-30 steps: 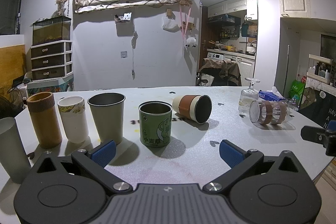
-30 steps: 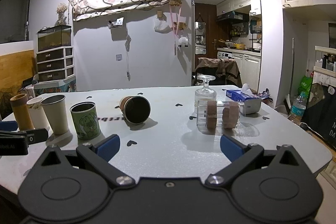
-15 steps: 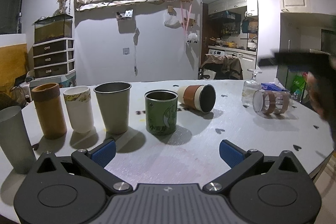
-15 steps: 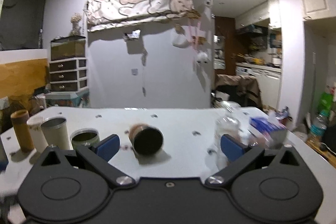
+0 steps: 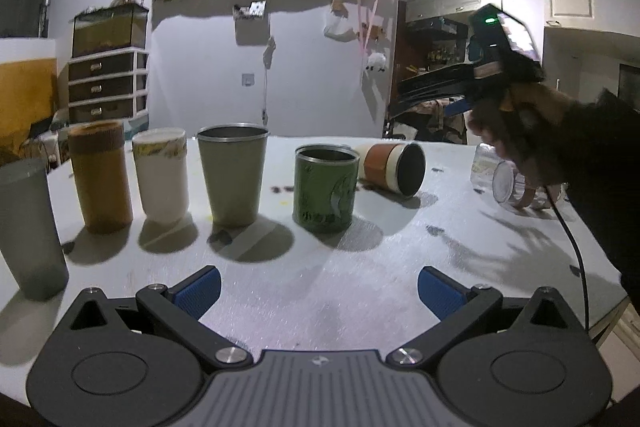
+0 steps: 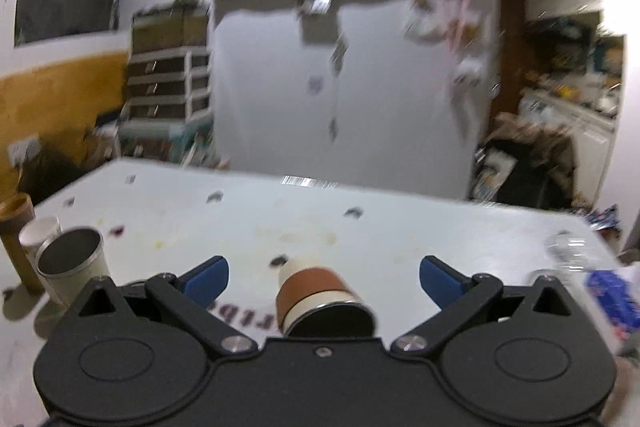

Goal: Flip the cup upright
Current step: 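Move the right gripper to the tipped brown-sleeved cup and grasp its rim, then lift the brown-sleeved cup with the right gripper and turn it toward the left gripper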

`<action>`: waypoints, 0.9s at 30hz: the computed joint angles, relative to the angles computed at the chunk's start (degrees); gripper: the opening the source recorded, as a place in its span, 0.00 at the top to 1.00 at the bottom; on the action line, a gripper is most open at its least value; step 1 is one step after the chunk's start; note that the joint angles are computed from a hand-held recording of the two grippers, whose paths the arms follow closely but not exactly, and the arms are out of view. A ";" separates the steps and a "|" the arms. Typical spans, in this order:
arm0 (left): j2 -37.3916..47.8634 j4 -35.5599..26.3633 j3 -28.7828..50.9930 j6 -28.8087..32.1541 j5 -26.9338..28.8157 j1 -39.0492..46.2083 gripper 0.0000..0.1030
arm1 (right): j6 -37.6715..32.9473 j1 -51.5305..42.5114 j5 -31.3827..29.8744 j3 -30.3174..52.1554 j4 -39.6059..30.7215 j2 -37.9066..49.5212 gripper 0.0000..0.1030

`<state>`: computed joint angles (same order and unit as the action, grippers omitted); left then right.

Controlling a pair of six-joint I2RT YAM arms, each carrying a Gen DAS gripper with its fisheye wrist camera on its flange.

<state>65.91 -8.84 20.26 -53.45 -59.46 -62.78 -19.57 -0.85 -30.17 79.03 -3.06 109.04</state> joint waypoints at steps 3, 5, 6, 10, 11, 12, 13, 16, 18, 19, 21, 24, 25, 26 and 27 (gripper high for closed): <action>-1.47 0.46 -1.12 0.68 0.55 0.82 0.00 | -1.39 2.65 3.35 5.31 -2.87 5.39 0.01; -2.62 1.08 -1.95 1.42 0.45 0.86 0.00 | -1.59 3.71 5.05 9.11 -5.51 8.86 0.01; -3.09 1.45 -2.32 1.84 0.50 0.91 0.00 | -1.53 4.31 6.28 10.66 -6.41 10.49 0.02; -4.64 2.71 -3.61 3.04 0.89 1.42 0.00 | -2.72 5.16 8.08 14.11 -9.46 14.62 0.10; -4.91 2.83 -3.80 3.12 0.95 1.56 0.00 | -2.92 5.49 9.51 14.20 -9.76 15.06 0.11; -5.08 2.94 -3.91 3.13 0.96 1.60 0.00 | -3.29 5.76 10.95 14.34 -10.14 15.42 0.13; -5.27 3.20 -4.05 3.33 1.00 1.66 0.00 | -3.82 5.65 11.15 14.06 -10.17 15.44 0.16; -5.74 3.23 -4.17 3.57 0.75 1.38 0.00 | -5.70 5.21 11.03 11.11 -8.26 13.95 0.17; -6.13 2.95 -4.18 3.62 0.53 1.31 0.00 | -8.34 4.90 10.68 7.92 -7.17 11.90 0.18; -6.22 2.79 -4.17 3.47 0.32 1.16 0.00 | -9.83 4.39 9.73 5.52 -6.57 10.35 0.18; -6.30 2.62 -4.11 3.26 0.01 0.90 0.00 | -11.52 3.17 7.79 1.05 -5.45 7.16 0.18; -5.98 2.68 -3.87 3.14 -0.29 0.53 0.00 | -13.99 1.09 3.75 -7.04 -3.86 0.74 0.19; -5.95 2.71 -3.80 3.13 -0.44 0.35 0.00 | -15.05 0.32 2.23 -9.12 -4.16 -1.17 0.19; -5.86 2.55 -3.70 2.87 -0.64 0.09 0.00 | -16.88 -0.81 -0.04 -12.38 -4.61 -4.03 0.19; -5.85 2.38 -3.65 2.61 -0.89 -0.15 0.00 | -18.38 -1.60 -1.63 -14.79 -4.95 -6.09 0.19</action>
<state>60.06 -6.46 16.61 -50.84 -60.35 -62.93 -37.95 -2.45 -31.79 64.24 -8.01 102.95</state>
